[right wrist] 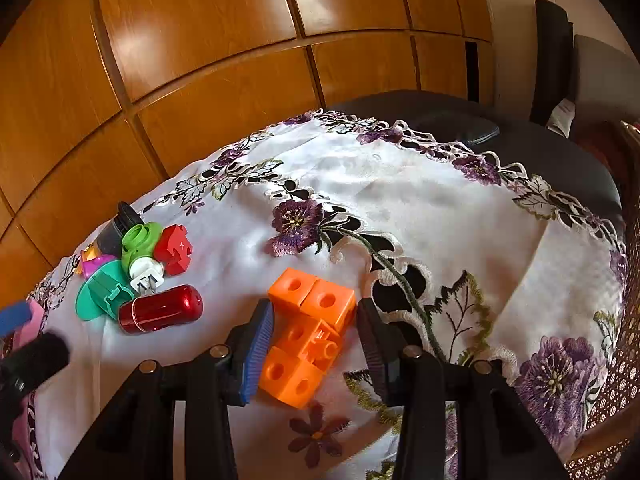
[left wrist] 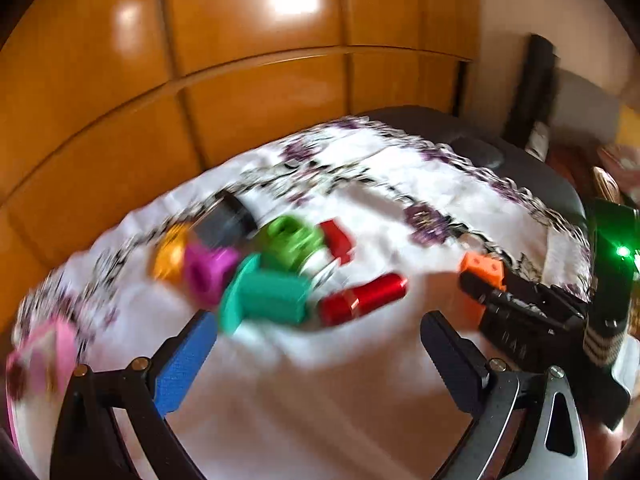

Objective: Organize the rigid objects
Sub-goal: 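Move both tools back to the remaining objects on the cloth, then close the left tool on the red cylinder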

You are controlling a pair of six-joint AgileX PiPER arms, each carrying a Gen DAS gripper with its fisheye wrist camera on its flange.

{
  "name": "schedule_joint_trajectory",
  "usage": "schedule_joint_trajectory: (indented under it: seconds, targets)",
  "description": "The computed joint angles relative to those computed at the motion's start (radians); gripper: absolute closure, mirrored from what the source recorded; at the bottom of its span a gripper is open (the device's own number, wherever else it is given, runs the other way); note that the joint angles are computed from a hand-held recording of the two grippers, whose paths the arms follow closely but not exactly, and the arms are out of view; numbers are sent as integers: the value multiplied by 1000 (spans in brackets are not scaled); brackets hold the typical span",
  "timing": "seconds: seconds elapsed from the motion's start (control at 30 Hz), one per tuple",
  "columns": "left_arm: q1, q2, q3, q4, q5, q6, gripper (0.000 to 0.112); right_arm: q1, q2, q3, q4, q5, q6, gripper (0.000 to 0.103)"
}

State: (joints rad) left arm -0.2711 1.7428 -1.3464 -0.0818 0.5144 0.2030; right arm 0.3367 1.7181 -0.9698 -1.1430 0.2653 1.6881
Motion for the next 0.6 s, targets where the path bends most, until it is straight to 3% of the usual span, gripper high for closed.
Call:
schedule_joint_trajectory:
  seconds: [0.07, 0.2, 0.33, 0.43, 0.53, 0.6]
  targets:
    - [2, 60, -78, -88, 49, 115, 10, -1, -1, 2, -9, -4, 11, 60]
    - [21, 184, -241, -173, 177, 173, 11, -11, -6, 14, -46, -27, 54, 60]
    - [62, 269, -340, -356, 266, 287, 20, -13, -7, 17, -61, -32, 72, 60]
    - [57, 278, -339, -382, 261, 334, 25, -16, -8, 20, -78, -41, 94, 60]
    - [73, 292, -361, -441, 365, 389, 34, -17, -9, 24, -103, -45, 123, 60]
    - [77, 285, -339, -458, 390, 416, 34, -17, -9, 25, -104, -44, 122, 60]
